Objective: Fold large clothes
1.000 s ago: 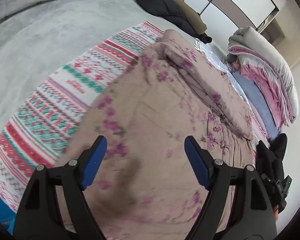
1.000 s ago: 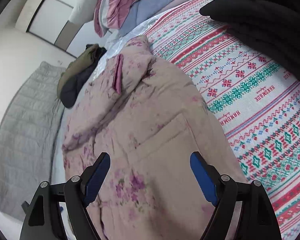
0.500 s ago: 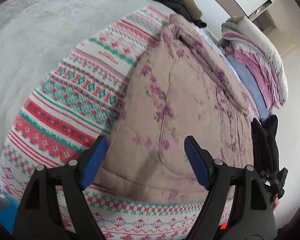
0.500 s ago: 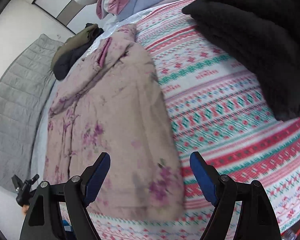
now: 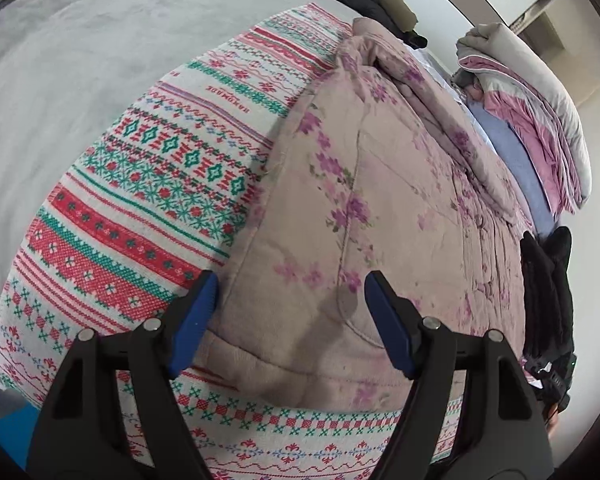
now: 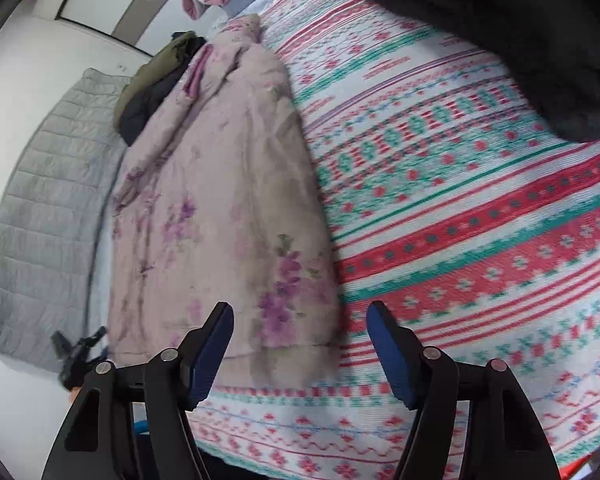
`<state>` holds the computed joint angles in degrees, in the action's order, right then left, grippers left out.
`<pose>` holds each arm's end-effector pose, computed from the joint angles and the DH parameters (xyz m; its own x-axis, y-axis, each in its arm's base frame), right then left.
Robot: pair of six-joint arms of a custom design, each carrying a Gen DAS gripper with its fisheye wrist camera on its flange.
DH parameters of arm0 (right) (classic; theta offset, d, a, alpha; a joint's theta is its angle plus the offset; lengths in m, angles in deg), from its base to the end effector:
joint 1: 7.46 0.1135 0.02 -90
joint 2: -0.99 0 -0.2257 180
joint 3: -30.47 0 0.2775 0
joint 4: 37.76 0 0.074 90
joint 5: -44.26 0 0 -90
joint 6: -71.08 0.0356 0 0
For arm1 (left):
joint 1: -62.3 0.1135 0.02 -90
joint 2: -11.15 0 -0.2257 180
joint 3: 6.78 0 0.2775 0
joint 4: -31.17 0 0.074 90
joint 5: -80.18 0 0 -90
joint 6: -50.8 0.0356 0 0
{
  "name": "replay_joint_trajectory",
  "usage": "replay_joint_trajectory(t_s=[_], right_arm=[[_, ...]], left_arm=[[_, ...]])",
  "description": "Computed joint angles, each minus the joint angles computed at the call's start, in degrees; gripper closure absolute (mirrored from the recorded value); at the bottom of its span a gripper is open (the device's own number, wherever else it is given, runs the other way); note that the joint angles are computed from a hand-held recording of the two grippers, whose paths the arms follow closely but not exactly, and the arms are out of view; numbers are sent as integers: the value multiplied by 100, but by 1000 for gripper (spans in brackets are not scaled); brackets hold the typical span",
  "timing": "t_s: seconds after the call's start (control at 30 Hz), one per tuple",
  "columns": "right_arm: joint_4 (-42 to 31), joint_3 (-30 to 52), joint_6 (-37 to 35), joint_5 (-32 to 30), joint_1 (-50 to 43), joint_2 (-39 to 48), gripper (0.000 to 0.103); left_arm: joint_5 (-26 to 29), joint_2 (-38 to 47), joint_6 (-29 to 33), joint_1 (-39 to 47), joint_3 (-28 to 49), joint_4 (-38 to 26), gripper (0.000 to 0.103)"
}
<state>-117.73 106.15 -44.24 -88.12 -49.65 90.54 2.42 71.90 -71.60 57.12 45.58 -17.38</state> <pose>0.2243 -0.1709 0.1726 -0.8947 0.3846 -0.2271 0.1625 0.7539 0.6366 0.2419 -0.0295 0.1788 -0.8137 -0.4520 -0.3654 -0.2755 0.8535 -0.4423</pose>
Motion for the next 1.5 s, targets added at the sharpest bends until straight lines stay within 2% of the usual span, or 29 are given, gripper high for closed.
replay_joint_trajectory(t_s=[0.17, 0.27, 0.33, 0.47, 0.5, 0.6, 0.67, 0.8, 0.83, 0.87, 0.9, 0.93, 0.97, 1.0, 1.13, 1.3, 1.37, 1.43, 1.47, 1.5], right_arm=[[84, -133, 94, -2, 265, -97, 35], [245, -270, 255, 48, 410, -202, 35], [366, -371, 404, 24, 521, -318, 35], [501, -510, 622, -242, 644, -469, 37], [569, -522, 715, -268, 687, -465, 37], [750, -569, 927, -217, 772, -442, 39], [842, -594, 968, -82, 814, -400, 40], [1199, -842, 1230, 39, 1046, -656, 40], [1286, -948, 1295, 79, 1113, -774, 41], [1381, -1025, 1387, 100, 1173, -860, 45], [1478, -1096, 1497, 127, 1253, -930, 60], [1543, -1128, 1596, 164, 1351, -956, 69], [1591, -1158, 1672, 157, 1394, -972, 70], [1651, -1203, 1755, 144, 1428, -1027, 70], [1745, -1227, 1962, 89, 1475, -953, 67], [1818, -1210, 2025, -45, 1346, -772, 67], [2003, -1322, 2155, 83, 1517, -881, 67], [2069, -1322, 2227, 262, 1692, -979, 67], [2102, -1340, 2320, 308, 1735, -1027, 70], [2169, -1351, 2433, 290, 1785, -1032, 78]], left_arm=[[347, -308, 38, 422, -197, 11, 27], [696, -43, 138, 449, -166, 23, 27], [466, -13, 98, 322, -156, 47, 28], [235, 187, 121, 77, -59, 164, 44], [124, 237, 121, 30, -46, 180, 45], [149, 393, 181, 97, -62, 355, 44], [299, 461, 101, 161, -106, 498, 36], [169, 380, 4, 17, -162, 565, 36], [93, 357, -33, -48, -171, 585, 48], [56, 344, -6, -99, -169, 584, 68], [101, 329, 33, -140, -170, 599, 74], [66, 290, 23, -195, -171, 613, 74], [-51, 203, 8, -264, -200, 626, 74], [-47, 190, 0, -269, -206, 638, 74], [420, 445, -164, 0, -206, 711, 59], [699, 365, -421, 45, -377, 973, 57], [459, 385, -332, -106, -320, 911, 75], [302, 358, -354, -228, -315, 934, 76], [313, 300, -404, -256, -351, 984, 76], [411, 257, -430, -241, -383, 1046, 76]])
